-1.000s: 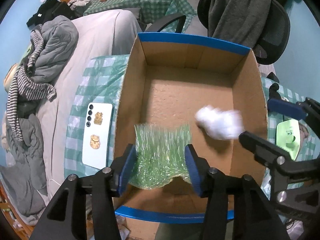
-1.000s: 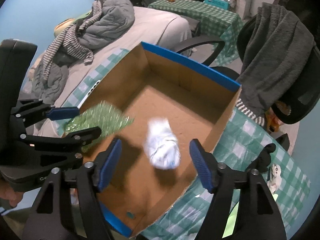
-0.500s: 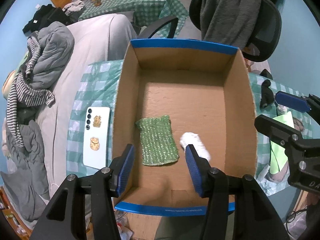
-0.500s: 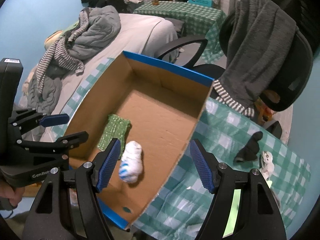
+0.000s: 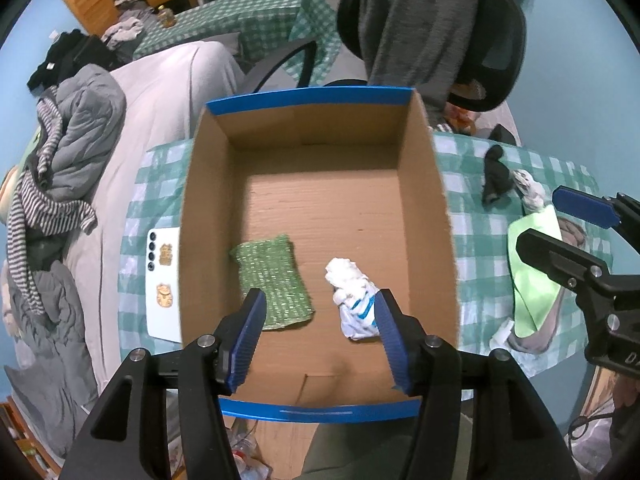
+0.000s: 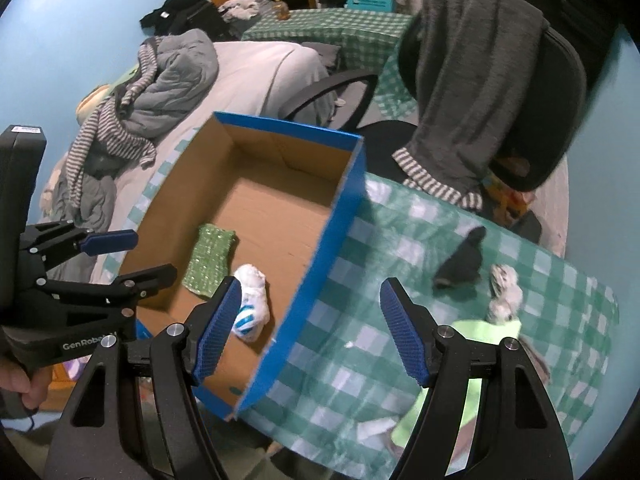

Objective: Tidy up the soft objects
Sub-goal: 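Move both tools back toward the lime-green and grey-brown socks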

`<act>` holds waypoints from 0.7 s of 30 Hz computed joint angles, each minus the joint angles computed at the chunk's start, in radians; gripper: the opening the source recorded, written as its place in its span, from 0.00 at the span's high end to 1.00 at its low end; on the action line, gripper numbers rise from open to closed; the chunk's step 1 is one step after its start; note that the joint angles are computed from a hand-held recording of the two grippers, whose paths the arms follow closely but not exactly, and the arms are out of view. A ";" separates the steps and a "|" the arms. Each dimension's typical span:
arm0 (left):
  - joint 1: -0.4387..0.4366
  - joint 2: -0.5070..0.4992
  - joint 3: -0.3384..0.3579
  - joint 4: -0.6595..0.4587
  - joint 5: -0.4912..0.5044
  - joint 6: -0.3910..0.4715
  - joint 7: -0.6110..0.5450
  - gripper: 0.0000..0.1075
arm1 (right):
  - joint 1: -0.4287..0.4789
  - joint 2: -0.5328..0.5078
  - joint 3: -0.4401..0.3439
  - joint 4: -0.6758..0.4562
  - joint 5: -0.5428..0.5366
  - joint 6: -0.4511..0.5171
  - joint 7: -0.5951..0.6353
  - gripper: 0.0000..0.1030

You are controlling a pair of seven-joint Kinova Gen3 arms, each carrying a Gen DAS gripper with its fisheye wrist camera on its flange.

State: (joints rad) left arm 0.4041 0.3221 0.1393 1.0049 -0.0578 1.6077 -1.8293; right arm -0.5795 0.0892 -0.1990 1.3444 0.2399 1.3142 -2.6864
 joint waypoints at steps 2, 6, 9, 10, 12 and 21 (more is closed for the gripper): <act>0.011 -0.002 0.006 0.002 0.000 0.003 0.002 0.47 | 0.001 -0.020 0.000 0.019 -0.001 0.007 -0.017 0.29; 0.038 -0.008 0.017 0.010 -0.003 0.005 0.005 0.47 | 0.015 -0.077 -0.014 0.079 0.000 0.017 -0.065 0.29; 0.059 -0.011 0.025 0.010 -0.003 0.008 0.008 0.47 | 0.032 -0.117 -0.030 0.117 -0.001 0.030 -0.102 0.29; 0.068 -0.011 0.027 0.010 -0.005 0.008 0.011 0.47 | 0.039 -0.133 -0.035 0.133 -0.003 0.034 -0.116 0.29; 0.083 -0.012 0.032 0.011 -0.006 0.009 0.015 0.46 | 0.056 -0.161 -0.047 0.159 -0.008 0.041 -0.136 0.29; 0.164 -0.014 0.057 0.011 -0.015 0.015 0.025 0.46 | 0.133 -0.276 -0.099 0.248 -0.032 0.085 -0.211 0.29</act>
State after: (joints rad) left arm 0.5676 0.3086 0.1959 1.0156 -0.0726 1.6231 -1.8047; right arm -0.4465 -0.1866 -0.2983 1.5922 0.2076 1.3987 -2.8972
